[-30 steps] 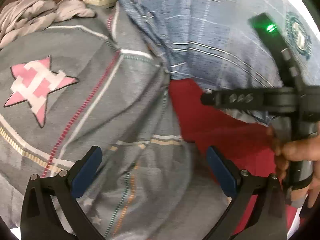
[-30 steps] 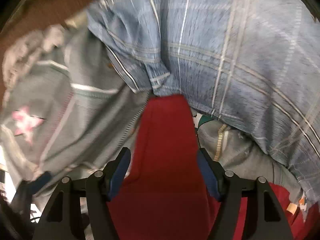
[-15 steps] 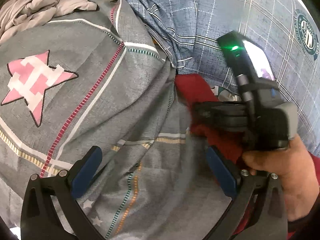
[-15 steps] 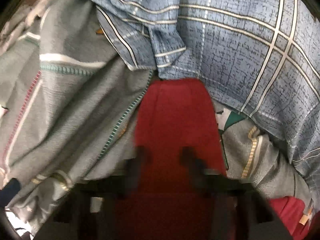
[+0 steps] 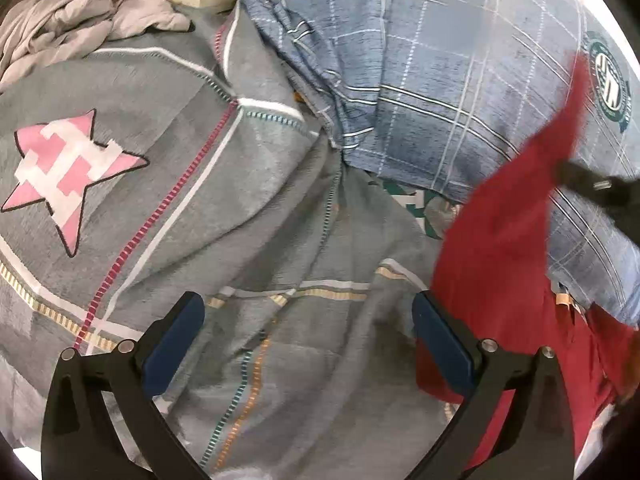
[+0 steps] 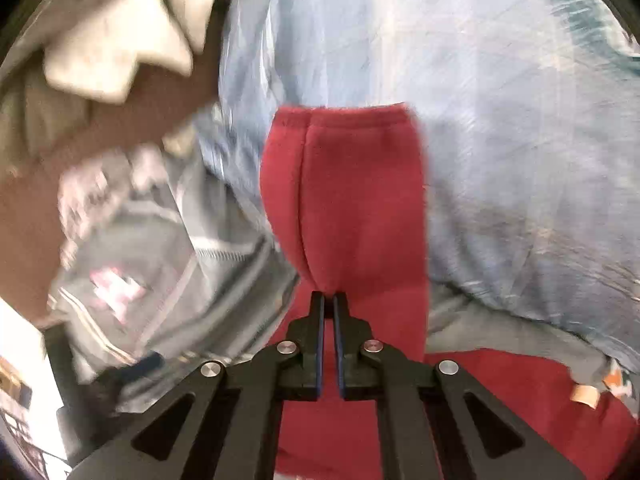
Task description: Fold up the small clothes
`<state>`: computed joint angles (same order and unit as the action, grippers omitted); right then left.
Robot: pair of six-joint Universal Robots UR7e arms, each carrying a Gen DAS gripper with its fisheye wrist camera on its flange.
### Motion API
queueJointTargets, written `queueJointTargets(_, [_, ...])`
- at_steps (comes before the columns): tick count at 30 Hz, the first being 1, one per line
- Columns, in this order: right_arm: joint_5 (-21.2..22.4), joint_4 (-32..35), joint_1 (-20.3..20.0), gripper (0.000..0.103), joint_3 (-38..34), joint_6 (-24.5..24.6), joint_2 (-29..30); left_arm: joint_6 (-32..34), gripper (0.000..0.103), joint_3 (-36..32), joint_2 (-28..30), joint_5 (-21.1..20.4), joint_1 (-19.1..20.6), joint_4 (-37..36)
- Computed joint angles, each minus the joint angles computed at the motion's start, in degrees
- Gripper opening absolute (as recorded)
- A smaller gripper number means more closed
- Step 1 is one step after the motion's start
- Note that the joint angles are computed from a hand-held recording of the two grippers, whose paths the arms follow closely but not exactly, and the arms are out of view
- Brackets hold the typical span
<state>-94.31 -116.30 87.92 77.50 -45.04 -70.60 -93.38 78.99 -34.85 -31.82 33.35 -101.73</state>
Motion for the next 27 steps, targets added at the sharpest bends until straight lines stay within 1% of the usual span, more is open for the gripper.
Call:
queueJointTargets(3, [4.8,2.6,-2.0,0.003,-2.9,1.1,-2.2,1.2,0.103,-1.0,0.7,0.1,-0.3,-0.1])
queueJointTargets(4, [5.8,3.2,-2.3,0.003,-4.3,1.4,-2.1,2.2,0.103,-1.0,0.7,0.2,-0.4,-1.0])
queueJointTargets(5, [7.0,4.1,-3.6,0.003,-4.5,0.8,-3.7,2.8,0.103,-1.4,0.9,0.3,-0.4,-1.4])
queueJointTargets(6, [7.4,4.5,-4.0,0.003,-6.0,0.8,-3.3,3.8,0.103,-1.7,1.2,0.4,-0.6,-2.1])
queueJointTargets(7, [7.8,4.4,-4.7,0.003,-5.6,0.7,-4.3,4.5,0.103,-2.0,1.5,0.6,-0.7,-2.5])
queueJointTargets(8, [8.4,5.4,-6.2,0.003,-5.9,0.2,-5.5,5.5,0.103,-2.1,1.7,0.7,-0.8,-3.2])
queueJointTargets(10, [8.3,6.6,-8.3,0.003,-5.6,-0.1,-7.1,7.3,0.103,-2.4,2.2,1.0,-1.0,-4.1])
queueJointTargets(12, [7.9,11.6,-10.3,0.003,-8.1,-0.9,-7.7,9.2,0.103,-2.6,2.8,1.0,-1.2,-5.1])
queueJointTargets(13, [7.1,14.3,-11.7,0.003,-8.9,-2.1,-8.1,10.1,0.103,-2.7,3.0,0.8,-1.0,-5.7])
queueJointTargets(15, [3.5,17.2,-14.1,0.004,-8.6,-4.1,-9.6,11.4,0.103,-3.0,3.5,0.3,-0.9,-6.3])
queueJointTargets(16, [0.7,17.7,-15.2,0.009,-7.4,-4.8,-10.5,12.2,0.103,-3.1,3.8,0.0,-0.9,-6.7])
queueJointTargets(17, [-2.1,18.0,-16.4,0.01,-6.4,-4.7,-11.2,12.9,0.103,-3.5,4.2,-0.1,-0.9,-6.8])
queueJointTargets(18, [-3.9,18.7,-17.4,0.012,-6.3,-4.2,-11.6,13.6,0.103,-4.1,4.7,-0.2,-0.8,-6.7])
queueJointTargets(19, [-5.2,20.5,-18.7,0.019,-6.6,-3.4,-12.0,13.5,0.103,-5.0,5.3,-0.3,-0.8,-5.6])
queueJointTargets(20, [-5.3,21.7,-19.6,0.025,-6.5,-3.2,-12.6,14.3,0.103,-5.5,5.7,-0.5,-0.8,-5.6])
queueJointTargets(21, [-4.6,22.8,-20.8,0.041,-6.8,-3.7,-13.5,14.9,0.103,-5.9,6.1,-0.6,-0.8,-5.6])
queueJointTargets(22, [-3.3,24.0,-21.8,0.052,-7.3,-4.4,-14.3,15.7,0.103,-6.4,6.5,-0.8,-0.8,-5.7])
queueJointTargets(24, [0.1,26.8,-22.3,0.053,-9.3,-6.0,-15.1,16.6,0.103,-6.9,7.0,-0.9,-0.9,-5.9])
queueJointTargets(26, [3.6,27.3,-21.3,0.057,-10.5,-8.0,-15.3,17.5,0.103,-7.3,7.5,-0.7,-1.0,-6.5])
queueJointTargets(27, [4.4,25.9,-20.2,0.065,-9.9,-8.7,-15.5,18.1,0.103,-7.4,7.6,-0.7,-1.0,-7.0])
